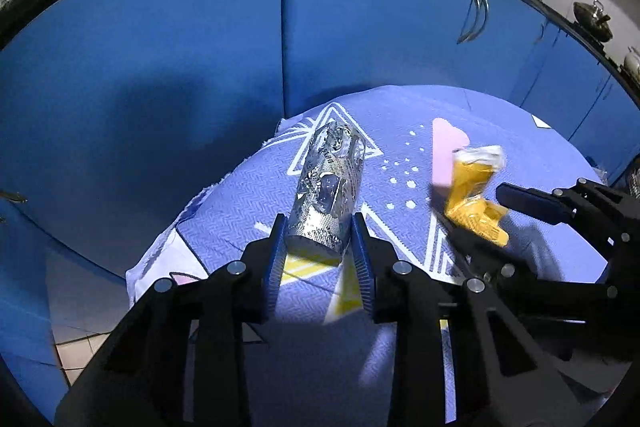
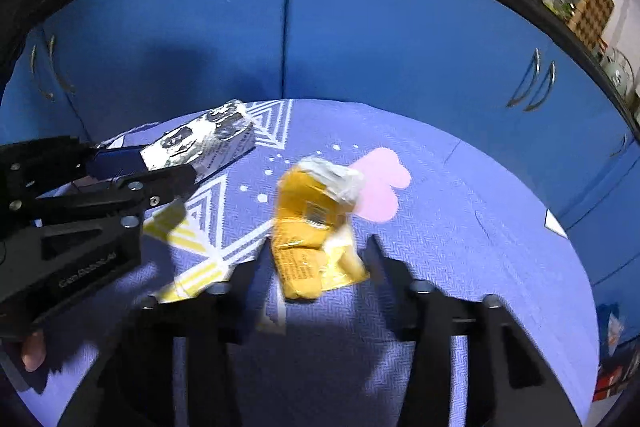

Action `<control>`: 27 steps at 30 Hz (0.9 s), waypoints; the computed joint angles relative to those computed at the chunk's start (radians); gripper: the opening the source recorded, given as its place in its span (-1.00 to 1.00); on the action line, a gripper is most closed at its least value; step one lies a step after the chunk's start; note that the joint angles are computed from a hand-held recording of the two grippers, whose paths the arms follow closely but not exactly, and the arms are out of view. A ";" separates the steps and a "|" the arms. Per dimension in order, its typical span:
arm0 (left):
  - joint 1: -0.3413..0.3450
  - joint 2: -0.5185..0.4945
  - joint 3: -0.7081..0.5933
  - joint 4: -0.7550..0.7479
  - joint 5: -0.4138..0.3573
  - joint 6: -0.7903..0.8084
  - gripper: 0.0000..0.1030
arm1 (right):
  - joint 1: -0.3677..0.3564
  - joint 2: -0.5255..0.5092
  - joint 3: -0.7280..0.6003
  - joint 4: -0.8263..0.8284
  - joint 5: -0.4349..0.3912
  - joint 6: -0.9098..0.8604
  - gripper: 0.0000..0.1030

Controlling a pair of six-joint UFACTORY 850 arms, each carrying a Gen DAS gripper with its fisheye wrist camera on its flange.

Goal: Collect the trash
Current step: 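Grasp the silver foil packet with the left tool while the right tool grasps the yellow snack bag, then carry both items over the bin and open the right tool to drop the yellow bag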

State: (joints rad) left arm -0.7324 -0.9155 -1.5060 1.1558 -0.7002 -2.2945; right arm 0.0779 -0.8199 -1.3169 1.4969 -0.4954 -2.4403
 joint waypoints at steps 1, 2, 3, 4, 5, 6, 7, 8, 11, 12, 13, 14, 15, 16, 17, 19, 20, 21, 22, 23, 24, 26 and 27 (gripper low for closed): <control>-0.001 -0.002 -0.005 -0.005 -0.004 0.004 -0.36 | -0.001 0.005 0.008 0.007 0.001 -0.019 -0.49; -0.001 -0.002 -0.005 -0.007 -0.005 0.004 -0.36 | -0.003 0.008 0.011 -0.006 0.002 -0.012 -0.49; -0.002 -0.003 -0.007 -0.007 -0.005 0.003 -0.36 | -0.009 0.013 0.018 0.010 -0.005 -0.028 -0.49; -0.002 -0.006 -0.012 -0.009 -0.005 0.006 -0.36 | -0.015 0.017 0.022 0.013 -0.010 -0.033 -0.49; -0.003 -0.009 -0.019 -0.015 -0.008 0.014 -0.36 | -0.020 0.018 0.022 0.012 -0.013 -0.031 -0.50; -0.005 -0.014 -0.028 -0.023 -0.013 0.026 -0.36 | -0.026 0.019 0.022 0.010 -0.017 -0.026 -0.50; -0.007 -0.016 -0.036 -0.030 -0.017 0.037 -0.36 | -0.034 0.020 0.021 0.007 -0.018 -0.018 -0.50; -0.010 -0.020 -0.046 -0.036 -0.022 0.050 -0.36 | -0.039 0.019 0.018 0.004 -0.018 -0.012 -0.51; -0.019 -0.040 -0.096 -0.053 -0.034 0.104 -0.36 | -0.062 0.023 0.010 0.000 -0.019 -0.005 -0.51; -0.022 -0.048 -0.115 -0.058 -0.040 0.123 -0.36 | -0.073 0.024 0.006 0.002 -0.020 -0.005 -0.50; -0.027 -0.060 -0.144 -0.064 -0.047 0.151 -0.36 | -0.082 0.025 0.002 0.004 -0.022 -0.004 -0.50; -0.030 -0.070 -0.168 -0.071 -0.052 0.174 -0.36 | -0.089 0.025 -0.002 0.002 -0.024 0.000 -0.51; -0.034 -0.081 -0.194 -0.076 -0.060 0.196 -0.36 | -0.101 0.026 -0.007 -0.002 -0.028 0.005 -0.51; -0.037 -0.093 -0.221 -0.082 -0.067 0.222 -0.36 | -0.112 0.028 -0.009 0.002 -0.030 0.001 -0.51; -0.043 -0.112 -0.263 -0.094 -0.082 0.260 -0.36 | -0.121 0.030 -0.010 0.006 -0.032 -0.005 -0.51; -0.049 -0.139 -0.321 -0.107 -0.097 0.310 -0.36 | -0.141 0.032 -0.017 0.009 -0.035 -0.005 -0.51; -0.053 -0.158 -0.359 -0.117 -0.104 0.342 -0.36 | -0.146 0.032 -0.022 0.005 -0.036 0.003 -0.51; -0.056 -0.176 -0.396 -0.128 -0.114 0.372 -0.36 | -0.157 0.033 -0.026 0.000 -0.040 0.010 -0.51; -0.060 -0.198 -0.442 -0.141 -0.125 0.409 -0.36 | -0.165 0.033 -0.030 -0.003 -0.043 0.016 -0.51; -0.062 -0.214 -0.474 -0.151 -0.132 0.436 -0.36 | -0.177 0.031 -0.038 -0.009 -0.048 0.024 -0.51; -0.063 -0.230 -0.506 -0.162 -0.139 0.462 -0.36 | -0.182 0.025 -0.049 -0.015 -0.050 0.032 -0.51; -0.067 -0.269 -0.583 -0.188 -0.154 0.521 -0.36 | -0.201 0.015 -0.068 -0.024 -0.057 0.042 -0.51; -0.068 -0.285 -0.617 -0.199 -0.160 0.548 -0.36 | -0.212 0.010 -0.079 -0.031 -0.060 0.046 -0.51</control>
State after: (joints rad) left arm -0.8003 -1.2003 -2.1235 0.9569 -0.8600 -1.7463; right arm -0.1342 -0.8102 -1.3957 1.4662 -0.5550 -2.3946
